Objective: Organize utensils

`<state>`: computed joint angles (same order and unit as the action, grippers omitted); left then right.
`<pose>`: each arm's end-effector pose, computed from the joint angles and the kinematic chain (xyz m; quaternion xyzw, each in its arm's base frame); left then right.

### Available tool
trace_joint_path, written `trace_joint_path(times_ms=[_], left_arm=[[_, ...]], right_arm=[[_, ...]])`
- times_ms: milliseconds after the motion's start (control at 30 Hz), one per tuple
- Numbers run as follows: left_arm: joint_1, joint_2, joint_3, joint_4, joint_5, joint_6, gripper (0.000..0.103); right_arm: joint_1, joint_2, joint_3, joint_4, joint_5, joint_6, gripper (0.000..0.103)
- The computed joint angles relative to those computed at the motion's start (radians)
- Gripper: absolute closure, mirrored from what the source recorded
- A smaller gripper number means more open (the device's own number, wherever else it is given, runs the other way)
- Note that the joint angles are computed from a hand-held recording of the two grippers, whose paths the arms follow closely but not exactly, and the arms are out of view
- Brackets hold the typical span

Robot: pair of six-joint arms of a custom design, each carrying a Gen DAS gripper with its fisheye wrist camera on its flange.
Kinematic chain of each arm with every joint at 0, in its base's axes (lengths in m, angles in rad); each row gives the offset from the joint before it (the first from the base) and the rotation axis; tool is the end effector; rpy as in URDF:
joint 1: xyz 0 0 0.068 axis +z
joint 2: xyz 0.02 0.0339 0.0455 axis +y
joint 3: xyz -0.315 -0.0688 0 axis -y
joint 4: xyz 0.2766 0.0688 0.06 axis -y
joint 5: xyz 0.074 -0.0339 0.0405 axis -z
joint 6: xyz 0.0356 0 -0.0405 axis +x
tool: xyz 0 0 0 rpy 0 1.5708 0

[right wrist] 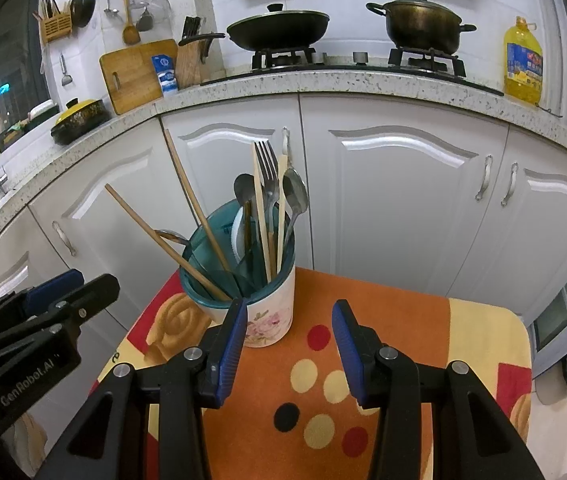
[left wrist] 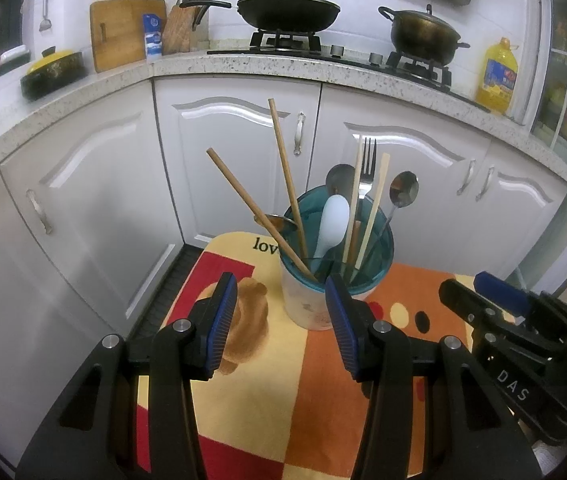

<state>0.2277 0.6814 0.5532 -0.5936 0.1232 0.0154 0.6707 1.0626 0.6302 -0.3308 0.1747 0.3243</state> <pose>0.1368 0.0272 0.2638 -0.0712 0.9071 -0.0058 0.4148 0.1776 0.1330 0.2519 -0.1241 0.9083 0.1163 0.3823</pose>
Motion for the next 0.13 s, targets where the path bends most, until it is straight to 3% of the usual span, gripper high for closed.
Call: trace_joint_path(times_ms=[133], left_arm=[[-0.027,0.010,-0.014,0.025,-0.026,-0.007,0.058]], right_arm=[[-0.061,-0.002,-0.031,0.023,-0.037,-0.022,0.061]])
